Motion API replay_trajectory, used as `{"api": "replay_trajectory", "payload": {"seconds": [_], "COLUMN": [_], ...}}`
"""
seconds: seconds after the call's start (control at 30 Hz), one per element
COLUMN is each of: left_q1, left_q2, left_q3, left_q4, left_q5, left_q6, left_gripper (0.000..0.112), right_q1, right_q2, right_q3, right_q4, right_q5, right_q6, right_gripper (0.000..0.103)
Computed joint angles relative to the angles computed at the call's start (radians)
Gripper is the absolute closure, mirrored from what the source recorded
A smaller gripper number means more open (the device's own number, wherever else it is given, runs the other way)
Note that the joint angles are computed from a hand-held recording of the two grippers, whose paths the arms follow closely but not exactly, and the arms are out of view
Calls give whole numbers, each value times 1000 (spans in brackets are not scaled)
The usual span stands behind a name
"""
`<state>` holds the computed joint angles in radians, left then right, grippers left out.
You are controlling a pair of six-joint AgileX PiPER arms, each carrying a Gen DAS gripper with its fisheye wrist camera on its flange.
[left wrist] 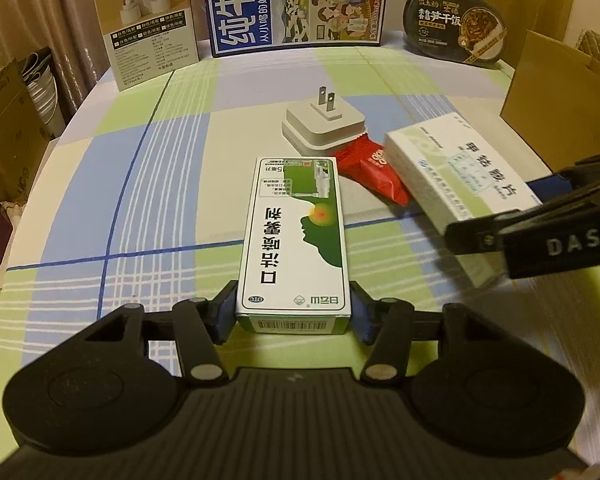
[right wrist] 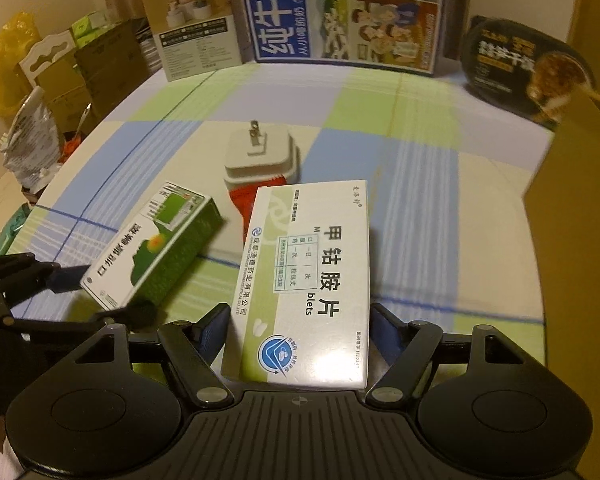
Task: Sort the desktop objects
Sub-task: 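Lift both medicine boxes off the table with both tools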
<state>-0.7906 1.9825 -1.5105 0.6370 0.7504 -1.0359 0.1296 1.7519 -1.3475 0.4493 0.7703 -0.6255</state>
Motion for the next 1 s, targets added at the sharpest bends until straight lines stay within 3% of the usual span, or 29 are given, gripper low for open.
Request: {"api": "replay_trajectory", "payload": {"seconds": [0.23, 0.33, 0.5, 0.6, 0.7, 0.87, 1.0], "left_q1": [-84, -154, -309, -386, -427, -415, -376], "left_q2": [-68, -113, -146, -172, -180, -174, -144], "left_q3": [39, 91, 137, 177, 187, 184, 156], "left_q4": [-14, -14, 38, 64, 86, 141, 134], "left_q5": [55, 60, 130, 159, 179, 171, 137], "left_q6": [1, -82, -194, -286, -299, -321, -294], "left_gripper": [62, 62, 62, 60, 47, 45, 45], "right_q1": [-99, -156, -292, -330, -372, -433, -409], "right_q2": [-115, -218, -388, -466, -478, -455, -446], "right_q3": [162, 277, 431, 497, 516, 511, 509], "right_q4": [41, 71, 112, 88, 105, 161, 163], "right_q5": [70, 101, 190, 173, 174, 179, 146], "right_q6": [-26, -77, -174, -219, -249, -287, -286], "right_gripper": [32, 32, 32, 28, 22, 20, 19]}}
